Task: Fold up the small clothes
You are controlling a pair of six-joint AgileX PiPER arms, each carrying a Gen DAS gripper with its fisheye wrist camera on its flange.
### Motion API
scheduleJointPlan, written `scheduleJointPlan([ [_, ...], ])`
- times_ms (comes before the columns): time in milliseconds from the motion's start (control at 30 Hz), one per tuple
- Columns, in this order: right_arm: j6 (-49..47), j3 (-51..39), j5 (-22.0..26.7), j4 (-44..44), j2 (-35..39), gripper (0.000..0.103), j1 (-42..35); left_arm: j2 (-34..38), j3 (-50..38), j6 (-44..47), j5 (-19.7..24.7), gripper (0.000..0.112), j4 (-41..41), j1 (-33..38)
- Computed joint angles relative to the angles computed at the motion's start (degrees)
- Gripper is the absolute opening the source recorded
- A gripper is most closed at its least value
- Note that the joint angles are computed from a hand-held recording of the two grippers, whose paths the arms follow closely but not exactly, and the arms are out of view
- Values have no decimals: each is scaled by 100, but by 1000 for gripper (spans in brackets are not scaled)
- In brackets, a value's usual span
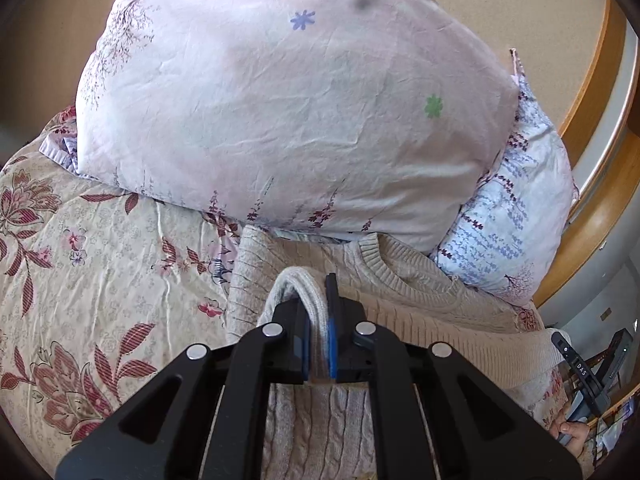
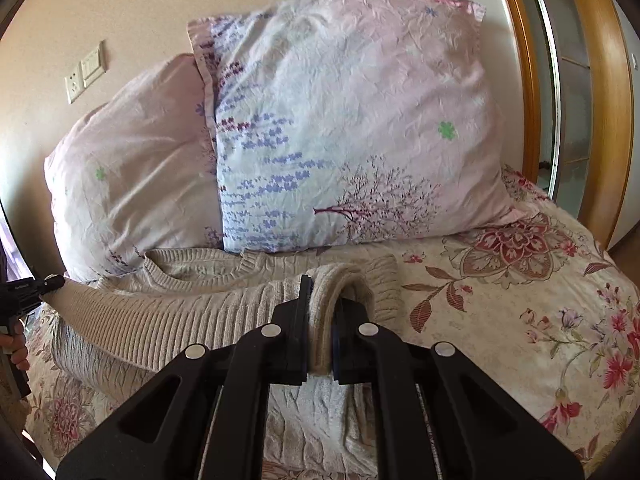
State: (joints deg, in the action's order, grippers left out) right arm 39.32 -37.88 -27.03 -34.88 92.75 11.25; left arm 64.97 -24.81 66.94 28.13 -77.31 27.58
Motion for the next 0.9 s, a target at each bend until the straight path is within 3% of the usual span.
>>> scheduleJointPlan([
  [133, 1184, -649, 446, -965, 745, 8, -43, 773, -77, 475, -360, 6, -640, -277],
  [200, 1702, -753, 316, -1372, 894, 8, -173, 1032, -102, 731, -332, 6, -959, -268],
  [400, 2466, -920, -175, -1817, 745, 8, -473, 1333, -283, 915, 577, 6, -1433, 251],
  [533, 3003, -1428, 49, -2109, 1027, 8, -393, 1531, -477, 976, 425, 6, -1894, 57],
  [767, 5207, -2435, 372, -3674, 1785, 8, -309, 2454, -878, 655, 225, 8, -2196, -196],
  [833, 5725, -2599, 183, -4021, 1893, 19, -366, 2469, -898, 673, 148, 11, -2255, -286],
  [867, 5775, -2612, 34, -3990, 1919, 23, -411, 2465, -915, 688, 182, 21, -2251, -310],
  [900, 5704, -2610, -86, -3854, 1935, 35, -436, 2458, -936, 708, 254, 28, -2257, -322],
])
